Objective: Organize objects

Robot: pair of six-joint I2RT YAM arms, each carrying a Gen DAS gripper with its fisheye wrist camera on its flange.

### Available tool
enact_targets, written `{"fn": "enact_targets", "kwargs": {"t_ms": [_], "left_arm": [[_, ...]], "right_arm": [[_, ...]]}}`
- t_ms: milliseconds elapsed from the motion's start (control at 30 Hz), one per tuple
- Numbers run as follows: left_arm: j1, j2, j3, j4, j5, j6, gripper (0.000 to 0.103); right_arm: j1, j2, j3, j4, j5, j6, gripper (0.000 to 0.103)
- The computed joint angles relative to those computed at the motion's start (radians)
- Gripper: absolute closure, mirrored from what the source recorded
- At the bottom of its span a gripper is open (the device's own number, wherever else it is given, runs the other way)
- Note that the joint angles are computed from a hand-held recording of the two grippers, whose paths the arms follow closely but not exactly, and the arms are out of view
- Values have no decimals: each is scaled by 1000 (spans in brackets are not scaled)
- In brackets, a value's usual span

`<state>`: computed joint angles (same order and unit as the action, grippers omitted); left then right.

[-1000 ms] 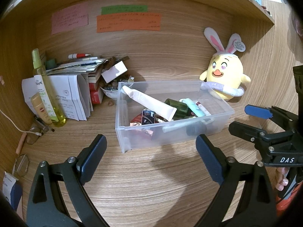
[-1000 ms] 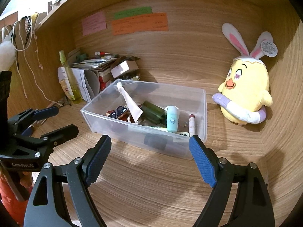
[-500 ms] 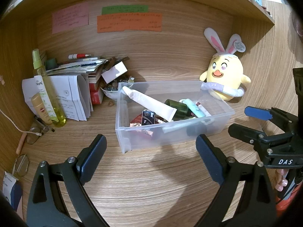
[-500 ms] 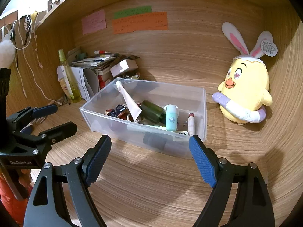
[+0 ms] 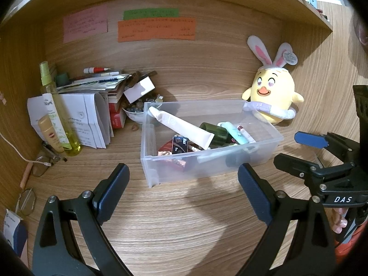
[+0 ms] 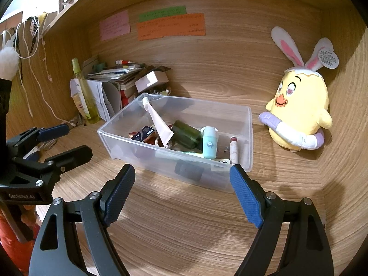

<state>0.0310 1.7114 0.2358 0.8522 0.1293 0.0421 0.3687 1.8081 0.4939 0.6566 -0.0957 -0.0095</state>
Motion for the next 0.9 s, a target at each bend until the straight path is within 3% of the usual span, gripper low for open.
{"fn": "enact_targets", "kwargs": {"t_ms": [900], "left_arm": [[0, 6, 3, 2, 4, -6, 7]], "right_arm": [[12, 12, 13, -7, 9, 1, 21]]}}
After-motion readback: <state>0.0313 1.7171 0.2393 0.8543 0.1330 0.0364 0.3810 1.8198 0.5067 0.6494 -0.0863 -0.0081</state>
